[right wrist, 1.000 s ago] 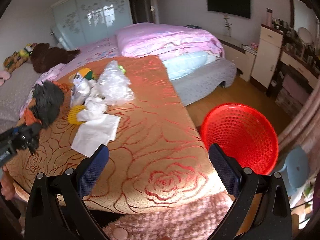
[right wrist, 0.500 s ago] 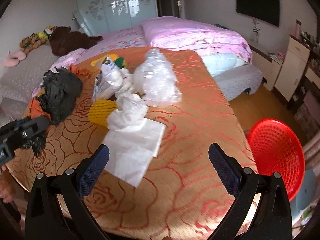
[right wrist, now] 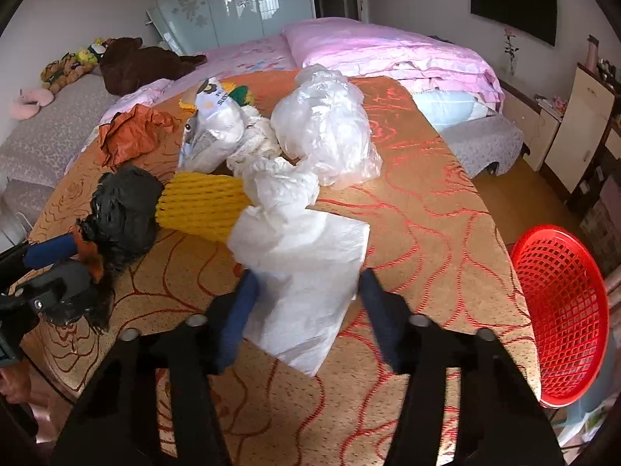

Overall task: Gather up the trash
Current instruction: 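Grasp the black plastic bag with the left gripper while the right gripper grasps the white tissue, then carry the black bag and white tissue in both grippers over the red wastebasket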

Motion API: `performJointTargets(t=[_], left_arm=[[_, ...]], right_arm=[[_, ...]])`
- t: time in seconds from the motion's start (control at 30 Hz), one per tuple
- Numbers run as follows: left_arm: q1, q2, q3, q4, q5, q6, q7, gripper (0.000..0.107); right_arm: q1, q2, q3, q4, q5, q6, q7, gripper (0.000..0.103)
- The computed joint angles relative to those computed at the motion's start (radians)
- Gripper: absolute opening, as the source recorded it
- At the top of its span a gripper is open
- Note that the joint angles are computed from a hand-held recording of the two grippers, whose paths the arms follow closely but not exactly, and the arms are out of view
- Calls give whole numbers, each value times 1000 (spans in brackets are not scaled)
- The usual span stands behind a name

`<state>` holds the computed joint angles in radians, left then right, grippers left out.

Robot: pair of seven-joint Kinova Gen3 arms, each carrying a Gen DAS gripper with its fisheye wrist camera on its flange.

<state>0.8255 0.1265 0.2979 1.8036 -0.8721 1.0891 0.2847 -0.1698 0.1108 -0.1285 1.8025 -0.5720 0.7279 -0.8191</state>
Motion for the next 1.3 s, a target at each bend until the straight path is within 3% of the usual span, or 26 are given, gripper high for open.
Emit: performJointTargets(t=[0.23,0.33,0.5,0.9,1.3], left_arm=[[14,-4,10,24,20,13,18,64],[9,-2,12,23,31,-5,-12,43],[23,-10,17,35,29,-13,-13,36],[71,-38,73,-6,-128,48,52,35],[60,-5,36,-85,-168,84,54,35]], right_arm=[[29,-1,13,-1,-30,40,32,32],[36,-8,19,-2,-33,62,40,30],[44,-35,29,15,-57,72,73,29],[61,-105,81,35,-138,83,154,28],[78,-138,122,25,-201,70,188,28]])
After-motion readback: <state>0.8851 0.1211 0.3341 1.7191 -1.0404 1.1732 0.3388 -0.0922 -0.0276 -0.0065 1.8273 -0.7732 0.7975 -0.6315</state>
